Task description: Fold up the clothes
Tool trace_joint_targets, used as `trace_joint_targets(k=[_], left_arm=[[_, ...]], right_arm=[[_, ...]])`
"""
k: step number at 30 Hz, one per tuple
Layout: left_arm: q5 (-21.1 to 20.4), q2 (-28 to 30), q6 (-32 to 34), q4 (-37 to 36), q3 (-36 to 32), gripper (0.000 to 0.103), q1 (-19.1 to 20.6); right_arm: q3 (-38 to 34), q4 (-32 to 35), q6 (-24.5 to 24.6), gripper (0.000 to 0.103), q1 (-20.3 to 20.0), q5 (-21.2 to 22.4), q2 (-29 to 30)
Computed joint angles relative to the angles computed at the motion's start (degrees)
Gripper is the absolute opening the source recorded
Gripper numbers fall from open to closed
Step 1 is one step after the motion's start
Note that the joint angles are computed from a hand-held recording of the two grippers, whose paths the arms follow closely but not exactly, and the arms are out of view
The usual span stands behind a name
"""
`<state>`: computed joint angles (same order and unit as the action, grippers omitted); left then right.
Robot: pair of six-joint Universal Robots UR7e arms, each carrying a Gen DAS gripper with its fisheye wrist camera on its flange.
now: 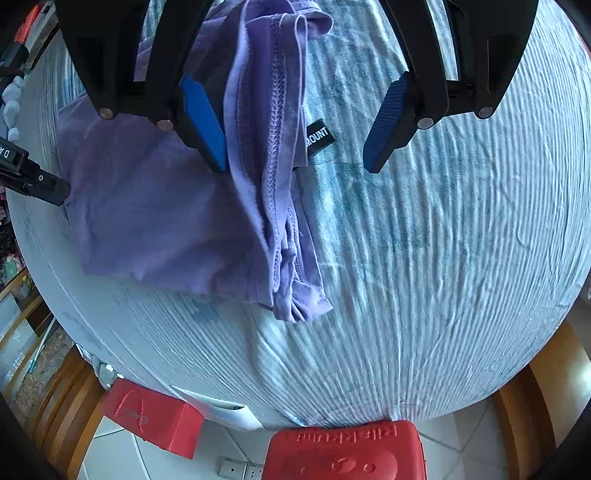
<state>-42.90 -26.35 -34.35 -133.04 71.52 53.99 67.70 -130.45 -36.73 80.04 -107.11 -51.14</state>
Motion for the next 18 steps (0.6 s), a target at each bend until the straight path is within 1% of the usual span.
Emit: trace_joint_targets(k=[3, 4, 7, 10, 12, 13, 16, 18], left_arm=[[-1.6, 1.5, 0.9, 0.6, -2.2, 0.076, 0.5], [-0.6, 2.1, 1.6, 0.8, -2.7, 0.076, 0.3], [-0.8, 2.5, 2.0, 1.9, -3.7, 0.075, 0.2], [-1.9, 1.8, 1.7, 1.3, -2.4, 0.067, -0.1], [-2.3, 1.4, 1.6, 1.3, -1.6, 0.066, -0.5], [-2.0, 1.3, 1.5, 1.7, -1.3, 0.066, -0.7], [-2.1, 1.2, -0.2, 3.8, -1.5, 0.065, -0.9], [-2.7, 1.2, -0.7, 4.6, -1.9, 0.058, -1.0]], right_arm=[[-0.7, 0.6, 1.1, 0.047, -0.2, 1.6, 0.6], [-1.3, 0.9, 1.1, 0.047, -0.1, 2.1, 1.1], [-2.9, 0.5, 0.4, 0.048, 0.3, 1.8, 2.7], [-5.0, -0.1, -0.1, 0.048, 0.6, 1.4, 4.4], [-5.7, -1.3, -0.9, 0.048, 0.8, 1.4, 5.1], [-6.6, -0.9, -1.2, 0.050, 0.8, 1.5, 5.7], [-9.7, 1.9, -1.6, 0.050, 1.1, 0.1, 7.6], [-9.7, 1.7, -3.4, 0.051, 1.2, -0.2, 7.9]])
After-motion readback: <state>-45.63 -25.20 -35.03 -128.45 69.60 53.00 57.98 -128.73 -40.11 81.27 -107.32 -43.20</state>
